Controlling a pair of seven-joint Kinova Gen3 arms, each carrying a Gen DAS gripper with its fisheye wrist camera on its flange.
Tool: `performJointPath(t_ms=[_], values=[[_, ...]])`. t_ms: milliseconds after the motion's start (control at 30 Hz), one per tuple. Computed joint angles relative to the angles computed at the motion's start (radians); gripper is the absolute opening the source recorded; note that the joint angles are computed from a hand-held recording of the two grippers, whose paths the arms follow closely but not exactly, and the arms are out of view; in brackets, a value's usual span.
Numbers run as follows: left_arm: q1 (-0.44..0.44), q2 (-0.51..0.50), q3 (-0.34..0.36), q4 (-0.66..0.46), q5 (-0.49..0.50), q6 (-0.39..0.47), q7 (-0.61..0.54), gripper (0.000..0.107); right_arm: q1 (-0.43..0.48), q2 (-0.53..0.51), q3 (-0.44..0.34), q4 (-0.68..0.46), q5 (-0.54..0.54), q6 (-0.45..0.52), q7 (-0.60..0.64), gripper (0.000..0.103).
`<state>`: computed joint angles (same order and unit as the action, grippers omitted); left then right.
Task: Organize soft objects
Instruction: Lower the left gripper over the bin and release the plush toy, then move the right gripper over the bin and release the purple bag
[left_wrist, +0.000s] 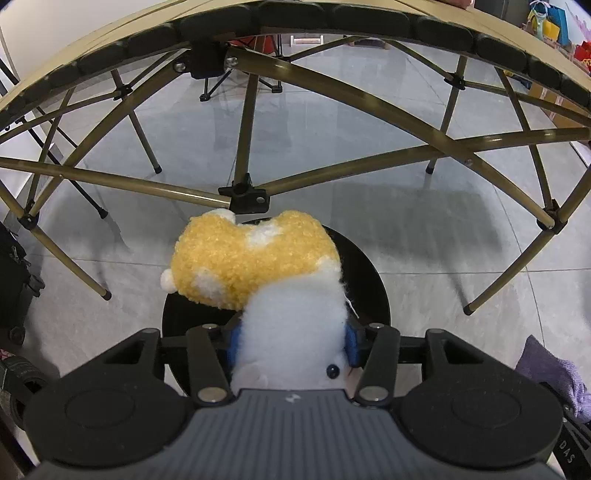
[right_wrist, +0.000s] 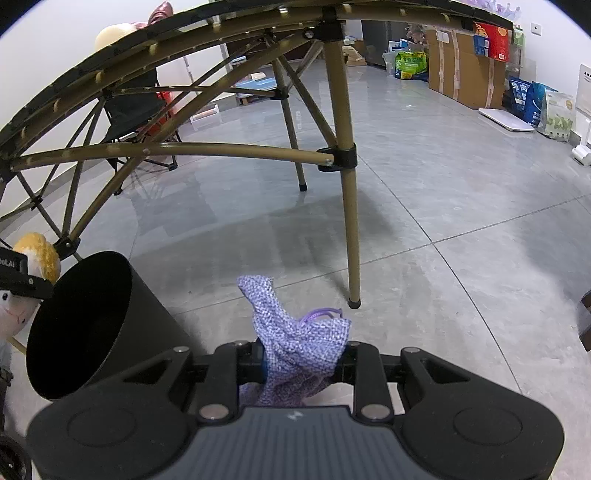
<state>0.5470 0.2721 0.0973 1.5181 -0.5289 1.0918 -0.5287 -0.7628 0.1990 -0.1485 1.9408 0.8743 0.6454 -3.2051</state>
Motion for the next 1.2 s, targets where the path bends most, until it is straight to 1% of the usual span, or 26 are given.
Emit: performJointPath(t_ms=[33,67,100,133,167,200,233,267,333,433,700,1200], values=[[0.002,0.002,0.0,-0.001,-0.002,0.003,0.0,0.053,0.001,0.0,0.0,0.0,-0.001,0.0,0.0,0.024],[0.006,0.004,0.0,-0.002,-0.009,0.007,0.004,0.057,0.001,-0.001,0.0,0.0,-0.002,0.001,-0.001,0.024],[0.009,0.007,-0.001,-0.004,-0.013,0.011,0.007,0.069,0.002,-0.002,0.001,0.002,-0.002,0.0,-0.001,0.024],[0.016,0.01,-0.003,-0.008,-0.023,0.02,0.016,0.077,0.003,-0.002,0.001,0.003,-0.001,-0.001,-0.002,0.024],[0.026,0.014,-0.007,-0.011,-0.039,0.034,0.033,0.091,0.004,-0.004,0.001,0.005,-0.001,-0.003,-0.002,0.024],[0.041,0.023,-0.01,-0.02,-0.06,0.054,0.054,0.101,0.004,-0.004,0.001,0.005,0.0,-0.003,-0.003,0.024],[0.051,0.028,-0.014,-0.024,-0.077,0.068,0.071,0.103,0.005,-0.004,0.0,0.005,-0.002,-0.003,-0.002,0.024],[0.056,0.031,-0.015,-0.027,-0.088,0.078,0.083,0.103,0.006,-0.004,0.0,0.005,-0.002,-0.004,-0.002,0.024],[0.047,0.031,-0.014,-0.031,-0.077,0.086,0.083,0.103,0.006,-0.006,-0.001,0.006,-0.003,-0.004,-0.001,0.024],[0.03,0.029,-0.012,-0.031,-0.054,0.09,0.075,0.103,0.007,-0.006,-0.001,0.007,-0.001,-0.004,-0.003,0.024],[0.022,0.013,-0.005,-0.019,-0.047,0.087,0.07,0.103,0.008,-0.012,-0.007,0.003,-0.011,0.002,0.011,0.024],[0.001,-0.067,0.022,0.046,-0.053,0.065,0.07,0.103,-0.011,-0.025,-0.028,-0.015,-0.016,0.036,0.037,0.024]])
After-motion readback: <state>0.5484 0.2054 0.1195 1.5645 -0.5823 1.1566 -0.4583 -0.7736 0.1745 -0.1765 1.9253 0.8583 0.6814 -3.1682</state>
